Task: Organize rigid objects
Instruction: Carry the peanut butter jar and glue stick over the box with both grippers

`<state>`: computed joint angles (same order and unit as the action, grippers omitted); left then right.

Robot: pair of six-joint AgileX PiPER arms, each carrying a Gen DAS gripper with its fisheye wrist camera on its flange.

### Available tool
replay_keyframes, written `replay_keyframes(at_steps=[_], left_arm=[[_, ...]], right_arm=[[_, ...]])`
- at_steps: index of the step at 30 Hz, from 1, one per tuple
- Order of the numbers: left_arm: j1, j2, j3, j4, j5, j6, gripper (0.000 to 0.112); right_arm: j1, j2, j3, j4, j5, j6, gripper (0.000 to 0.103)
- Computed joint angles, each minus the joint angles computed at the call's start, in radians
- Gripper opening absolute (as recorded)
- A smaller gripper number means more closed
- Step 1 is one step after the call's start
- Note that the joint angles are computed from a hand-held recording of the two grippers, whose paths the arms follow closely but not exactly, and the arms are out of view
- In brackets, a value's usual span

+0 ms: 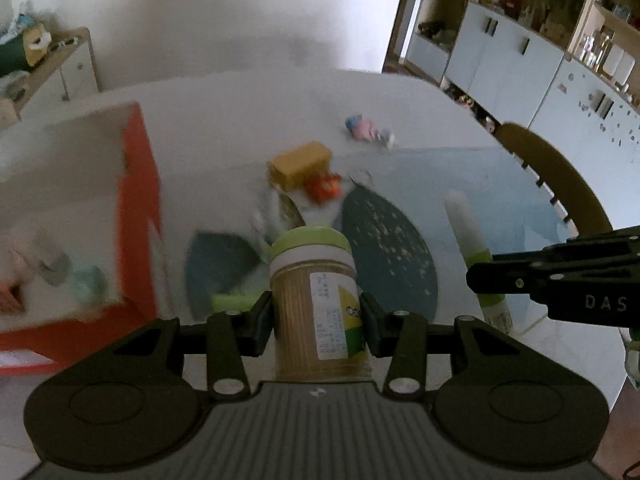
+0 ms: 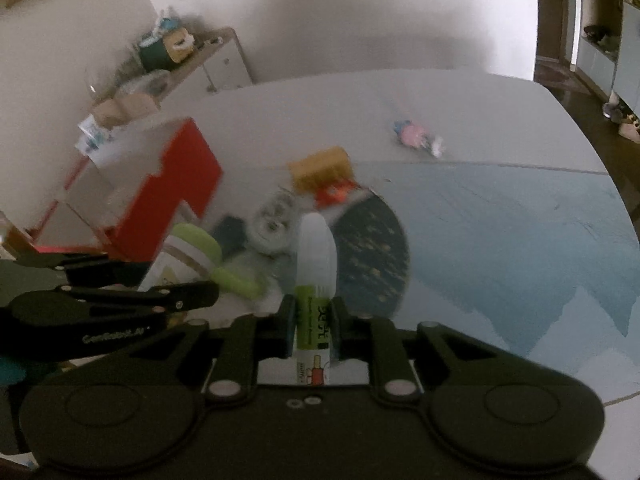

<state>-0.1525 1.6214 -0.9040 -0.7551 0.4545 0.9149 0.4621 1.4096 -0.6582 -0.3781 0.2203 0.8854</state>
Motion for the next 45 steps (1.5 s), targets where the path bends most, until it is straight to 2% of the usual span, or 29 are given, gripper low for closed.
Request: replay_keyframes(at_steps=[7,18,25,30,37,45], left_arm=[[0.16,-0.024,-0.109,0.021,0.153,0.065,0.045],[0.391,0.077,-0.32,-0.003,0.296,0.197,0.045],[0.491,0.183,-0.459,0.011,0.315,0.228,0.045],[0.531,0.279,-0.583,0.068,0.327,0.186,0.045],[0.539,0.425,-0.748,0.17,0.317,0.094,0.045],[0.509,0.571,-0.911,0.263,0.345,0.0,0.045]], right_arm=[[0.096,0.069,-0.189,-0.046,0.073,0.091,0.016],[0.217,0.31,-0.566,-0.078,0.174,0.149,0.016],[0.255,0.499,-0.833,-0.043,0.259,0.116,0.016],[0.26,0.608,-0.996,0.006,0.327,0.065,0.016],[0.264,0.808,-1.272,0.051,0.476,-0.013,0.016],[0.263,1.01,-1.542,0.102,0.628,-0.105,0.016]])
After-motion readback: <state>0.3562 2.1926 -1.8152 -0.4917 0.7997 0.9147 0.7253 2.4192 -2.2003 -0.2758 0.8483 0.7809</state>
